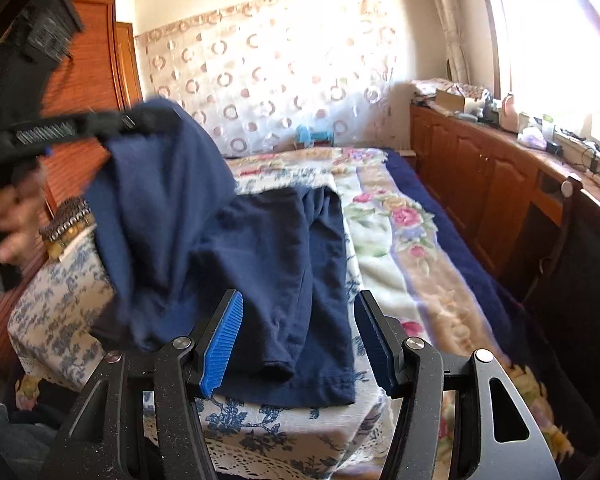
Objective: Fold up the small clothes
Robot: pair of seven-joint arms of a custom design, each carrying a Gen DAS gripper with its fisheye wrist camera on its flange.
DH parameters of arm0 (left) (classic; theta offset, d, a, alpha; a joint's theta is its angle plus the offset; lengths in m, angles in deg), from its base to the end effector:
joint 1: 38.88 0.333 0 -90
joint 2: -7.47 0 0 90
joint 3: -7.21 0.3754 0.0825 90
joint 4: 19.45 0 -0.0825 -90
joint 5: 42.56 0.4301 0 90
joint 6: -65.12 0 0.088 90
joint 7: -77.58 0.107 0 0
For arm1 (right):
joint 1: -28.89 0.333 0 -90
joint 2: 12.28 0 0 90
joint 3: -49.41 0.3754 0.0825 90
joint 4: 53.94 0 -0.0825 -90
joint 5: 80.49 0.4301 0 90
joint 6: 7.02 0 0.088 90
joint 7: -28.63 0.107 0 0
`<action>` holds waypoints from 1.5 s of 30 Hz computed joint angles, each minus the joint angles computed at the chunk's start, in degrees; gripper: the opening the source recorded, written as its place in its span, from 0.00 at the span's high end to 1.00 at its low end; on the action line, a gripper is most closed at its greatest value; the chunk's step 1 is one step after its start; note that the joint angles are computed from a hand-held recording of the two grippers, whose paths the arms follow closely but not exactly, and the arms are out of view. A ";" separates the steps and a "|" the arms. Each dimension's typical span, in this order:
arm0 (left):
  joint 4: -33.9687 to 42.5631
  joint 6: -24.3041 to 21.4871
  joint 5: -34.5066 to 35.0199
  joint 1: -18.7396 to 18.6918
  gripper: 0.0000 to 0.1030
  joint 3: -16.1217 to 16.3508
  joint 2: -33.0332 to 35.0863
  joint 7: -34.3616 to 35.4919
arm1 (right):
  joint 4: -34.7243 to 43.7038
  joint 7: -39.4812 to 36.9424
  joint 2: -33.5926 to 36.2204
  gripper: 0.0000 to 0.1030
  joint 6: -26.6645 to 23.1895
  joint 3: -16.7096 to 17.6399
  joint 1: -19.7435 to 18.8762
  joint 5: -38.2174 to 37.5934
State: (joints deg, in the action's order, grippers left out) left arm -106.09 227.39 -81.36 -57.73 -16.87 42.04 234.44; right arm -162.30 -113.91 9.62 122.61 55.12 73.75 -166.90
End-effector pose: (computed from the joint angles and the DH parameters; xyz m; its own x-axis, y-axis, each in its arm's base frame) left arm 0.6715 -0.4713 0.4343 -0.9140 -0.4034 -0.0427 -0.2133 0.5675 -0.7953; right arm 0.4695 0.5210 0.3466 -0.2074 -0.9719 -0.1111 -0.4485 0.1954 -0.8722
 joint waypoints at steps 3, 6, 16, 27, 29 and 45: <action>1.61 -2.29 2.59 -1.80 0.91 2.23 1.26 -3.17 | -1.08 0.05 -1.20 0.42 -1.29 0.28 0.50 -0.16; 2.73 -4.67 4.24 -2.30 0.88 3.08 2.02 -5.43 | -1.26 -0.32 -1.53 0.42 -1.88 0.64 0.45 -0.08; 1.85 -3.76 1.93 1.03 0.51 2.27 2.13 -3.31 | 2.86 -5.63 0.46 0.42 -1.10 0.04 -0.01 0.39; 8.10 -6.31 6.63 2.64 0.20 6.93 7.85 -10.25 | 16.12 -18.82 9.59 0.42 9.39 -4.27 -2.81 5.91; 10.38 -7.62 7.90 2.62 0.20 7.84 9.53 -12.42 | 18.80 -21.61 11.47 0.42 11.69 -5.42 -3.17 7.65; 23.75 -20.10 14.03 2.77 0.45 7.13 18.70 -16.11 | 25.12 -36.14 17.08 0.42 20.75 -11.06 -5.40 22.93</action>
State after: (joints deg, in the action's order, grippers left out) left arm -82.34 207.29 -67.34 -54.96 -9.74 60.74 218.33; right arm -137.18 -150.05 26.69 143.36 44.06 68.36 -143.97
